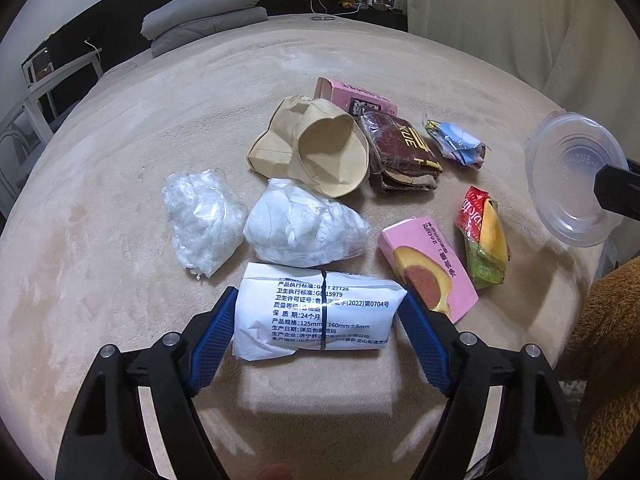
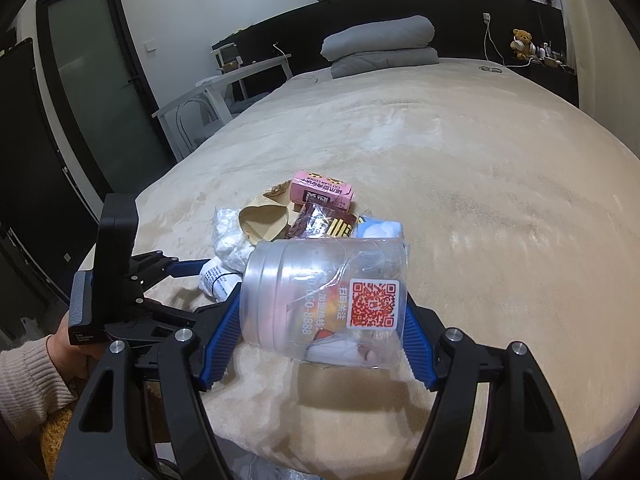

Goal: Collect trash
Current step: 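Lift the clear cup with the right gripper while the left gripper grasps the white wipe packet, then lower both held items into the clear bag and open both grippers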

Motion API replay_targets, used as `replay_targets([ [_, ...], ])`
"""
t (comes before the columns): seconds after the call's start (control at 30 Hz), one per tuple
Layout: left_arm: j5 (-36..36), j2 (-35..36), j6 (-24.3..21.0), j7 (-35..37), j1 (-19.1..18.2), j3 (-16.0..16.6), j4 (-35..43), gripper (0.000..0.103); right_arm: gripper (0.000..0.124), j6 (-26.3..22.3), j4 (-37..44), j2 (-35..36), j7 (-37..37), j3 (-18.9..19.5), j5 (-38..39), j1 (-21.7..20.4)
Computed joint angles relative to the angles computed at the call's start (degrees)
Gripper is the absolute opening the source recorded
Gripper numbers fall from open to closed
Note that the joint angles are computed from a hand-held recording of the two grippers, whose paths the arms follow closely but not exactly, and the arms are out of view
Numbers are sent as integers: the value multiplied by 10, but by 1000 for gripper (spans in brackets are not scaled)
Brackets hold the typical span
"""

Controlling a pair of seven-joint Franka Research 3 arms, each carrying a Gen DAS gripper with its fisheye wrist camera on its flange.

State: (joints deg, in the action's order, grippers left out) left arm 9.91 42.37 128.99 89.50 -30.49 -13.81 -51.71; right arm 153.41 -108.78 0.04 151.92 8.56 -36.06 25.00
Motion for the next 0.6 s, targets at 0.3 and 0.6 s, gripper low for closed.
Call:
replay_targets([
  [0.3, -11, -52, 57, -7, 22, -11, -90, 77, 71, -4, 1, -1, 0, 1, -4, 2],
  [0.6, -53, -153, 163, -16, 71, -42, -253, 77, 71, -17, 1, -5, 20, 6, -26, 7],
])
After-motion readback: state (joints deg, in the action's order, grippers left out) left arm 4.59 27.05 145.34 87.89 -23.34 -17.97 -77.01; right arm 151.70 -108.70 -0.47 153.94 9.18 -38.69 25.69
